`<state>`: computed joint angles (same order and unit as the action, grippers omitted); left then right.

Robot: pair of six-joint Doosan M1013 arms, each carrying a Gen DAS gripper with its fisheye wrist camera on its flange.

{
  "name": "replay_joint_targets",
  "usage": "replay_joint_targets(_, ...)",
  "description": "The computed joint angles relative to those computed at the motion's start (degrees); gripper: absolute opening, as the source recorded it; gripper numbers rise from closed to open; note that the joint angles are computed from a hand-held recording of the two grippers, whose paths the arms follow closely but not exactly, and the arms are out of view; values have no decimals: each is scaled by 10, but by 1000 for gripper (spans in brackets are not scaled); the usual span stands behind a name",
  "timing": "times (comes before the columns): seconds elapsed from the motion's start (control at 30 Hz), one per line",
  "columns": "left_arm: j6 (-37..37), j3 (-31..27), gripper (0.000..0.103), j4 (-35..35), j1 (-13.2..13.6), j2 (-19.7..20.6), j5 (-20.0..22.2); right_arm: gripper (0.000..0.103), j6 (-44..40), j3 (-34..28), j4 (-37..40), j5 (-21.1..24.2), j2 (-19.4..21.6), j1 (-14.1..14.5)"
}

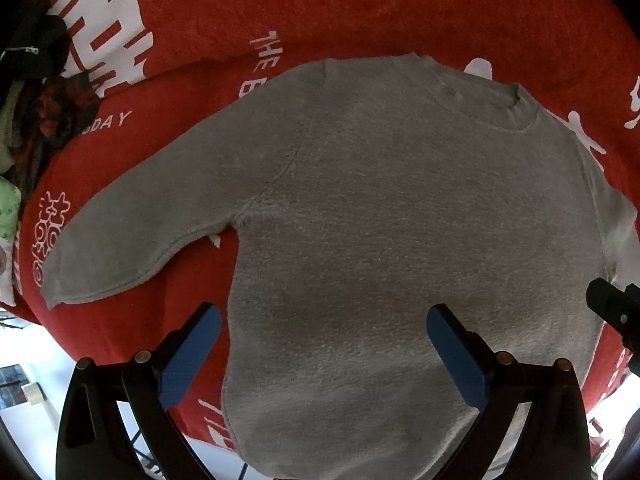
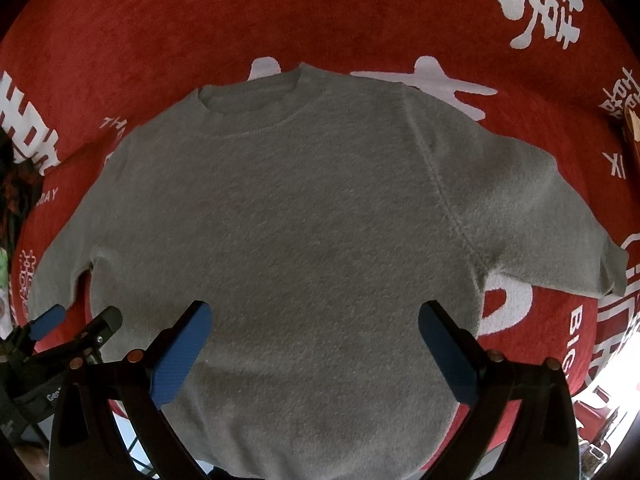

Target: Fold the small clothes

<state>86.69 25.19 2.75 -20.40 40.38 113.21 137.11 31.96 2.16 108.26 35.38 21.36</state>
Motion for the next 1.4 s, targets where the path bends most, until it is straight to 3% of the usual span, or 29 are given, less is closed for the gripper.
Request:
replay_joint_targets(0.17, -4, 19, 103, -8, 4, -9, -17, 103, -4, -1, 1, 1, 0, 2)
replay_joint_targets(0.8, -30, 14, 103, 5, 15, -7, -11, 103, -27, -29, 9, 12, 18, 8)
replay_joint_targets(0.97, -57, 22, 103, -25, 27, -10, -17, 103, -35, -40, 13, 14, 24, 10)
replay_joint_targets(1.07, -83, 37, 103, -38, 42, -19, -44, 103, -43, -51, 18, 15, 31, 12)
replay_joint_targets(1.23, -178, 100, 103, -93, 93, -49, -124, 103, -60, -55, 27, 8, 36, 15)
replay_joint_targets(1.4, -271, 217, 103, -143, 149, -109, -274, 103, -67, -58, 39, 12, 44, 22)
